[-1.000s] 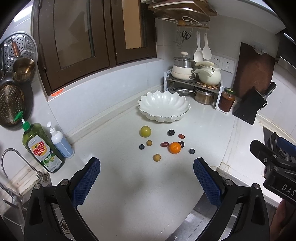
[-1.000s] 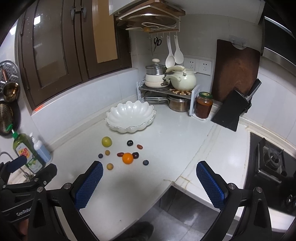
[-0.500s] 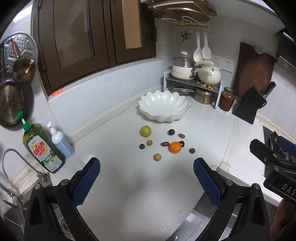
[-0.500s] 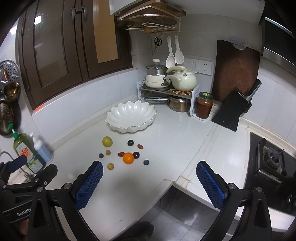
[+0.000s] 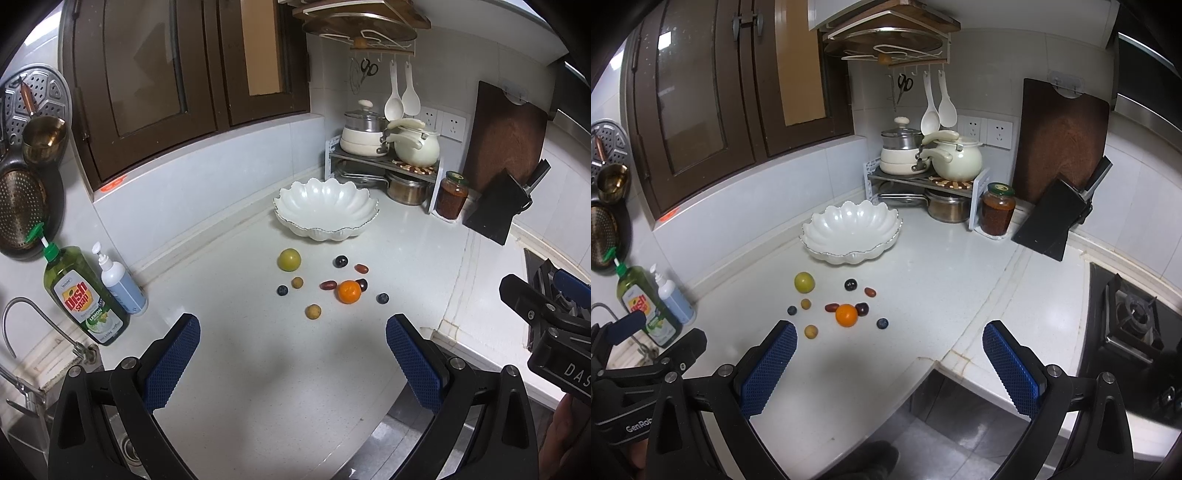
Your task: Organize fruits
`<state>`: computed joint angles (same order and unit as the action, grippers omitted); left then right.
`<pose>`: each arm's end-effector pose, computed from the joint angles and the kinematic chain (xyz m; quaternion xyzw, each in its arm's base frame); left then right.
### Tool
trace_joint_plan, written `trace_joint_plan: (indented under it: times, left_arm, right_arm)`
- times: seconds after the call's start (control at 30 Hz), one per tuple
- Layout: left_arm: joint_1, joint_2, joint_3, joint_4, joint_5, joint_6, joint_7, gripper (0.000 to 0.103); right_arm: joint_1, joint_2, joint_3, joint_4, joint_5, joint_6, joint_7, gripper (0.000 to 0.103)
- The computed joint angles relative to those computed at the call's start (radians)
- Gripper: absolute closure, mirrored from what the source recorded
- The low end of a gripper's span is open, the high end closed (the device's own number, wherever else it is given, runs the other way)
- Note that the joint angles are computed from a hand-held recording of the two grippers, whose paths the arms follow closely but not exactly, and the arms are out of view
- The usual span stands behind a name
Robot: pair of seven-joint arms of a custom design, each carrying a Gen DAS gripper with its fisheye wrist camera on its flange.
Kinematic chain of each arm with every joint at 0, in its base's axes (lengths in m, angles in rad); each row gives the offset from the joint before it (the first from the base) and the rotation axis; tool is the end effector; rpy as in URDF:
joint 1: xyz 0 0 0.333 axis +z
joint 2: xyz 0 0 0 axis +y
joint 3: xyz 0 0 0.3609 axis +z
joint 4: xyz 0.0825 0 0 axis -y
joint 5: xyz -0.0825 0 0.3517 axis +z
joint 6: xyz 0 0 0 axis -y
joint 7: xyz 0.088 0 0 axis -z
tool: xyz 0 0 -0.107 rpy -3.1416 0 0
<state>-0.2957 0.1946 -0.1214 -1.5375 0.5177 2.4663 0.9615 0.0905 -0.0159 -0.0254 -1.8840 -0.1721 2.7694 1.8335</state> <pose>0.5956 -0.2545 0.6762 -0.6194 0.6709 -0.2793 0.2970 0.5738 0.0447 0.6730 -0.6137 0.6566 -0.3037 0.3162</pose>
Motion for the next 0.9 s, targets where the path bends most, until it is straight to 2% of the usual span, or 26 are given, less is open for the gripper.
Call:
trace_joint_plan:
  times: [0.9]
  left_arm:
    - [0.007,0.014,0.006,0.013,-0.022,-0.003,0.037,0.0]
  right_arm:
    - [0.001,0.023,0.002,0.018,0.027,-0.004,-0.009,0.001]
